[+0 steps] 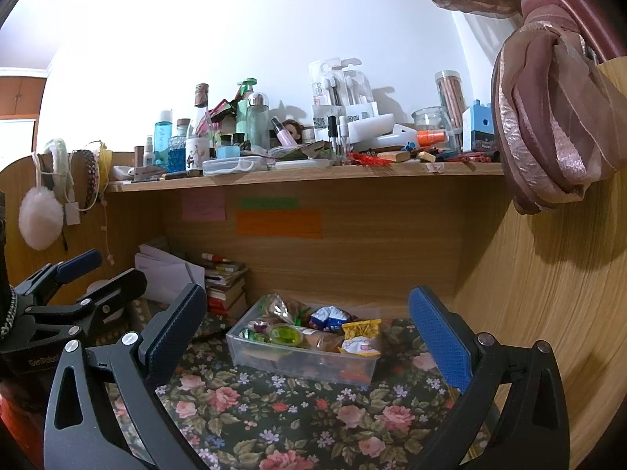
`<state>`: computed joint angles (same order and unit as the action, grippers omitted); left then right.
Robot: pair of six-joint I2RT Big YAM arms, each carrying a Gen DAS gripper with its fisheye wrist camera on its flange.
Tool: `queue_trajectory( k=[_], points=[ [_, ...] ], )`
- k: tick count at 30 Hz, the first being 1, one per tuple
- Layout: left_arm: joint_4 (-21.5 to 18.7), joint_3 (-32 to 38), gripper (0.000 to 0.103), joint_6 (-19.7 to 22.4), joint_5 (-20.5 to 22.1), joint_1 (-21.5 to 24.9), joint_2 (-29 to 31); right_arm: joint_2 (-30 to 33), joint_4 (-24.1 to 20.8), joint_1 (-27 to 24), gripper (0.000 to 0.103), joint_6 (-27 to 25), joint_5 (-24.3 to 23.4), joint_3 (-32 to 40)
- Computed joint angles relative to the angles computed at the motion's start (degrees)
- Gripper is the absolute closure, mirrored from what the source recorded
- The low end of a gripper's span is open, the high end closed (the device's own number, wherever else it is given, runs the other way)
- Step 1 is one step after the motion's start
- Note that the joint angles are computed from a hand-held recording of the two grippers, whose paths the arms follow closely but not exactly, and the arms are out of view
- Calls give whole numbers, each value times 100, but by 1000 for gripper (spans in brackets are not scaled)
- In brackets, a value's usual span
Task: Organize snacks
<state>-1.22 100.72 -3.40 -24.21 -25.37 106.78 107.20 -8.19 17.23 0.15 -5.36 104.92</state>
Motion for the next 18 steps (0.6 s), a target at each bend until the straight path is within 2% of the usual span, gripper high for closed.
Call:
queue_trajectory(
  k=[18],
  points=[
    [-59, 69, 0, -43, 21, 11, 45, 83, -27, -45, 0, -2, -31, 81]
  ],
)
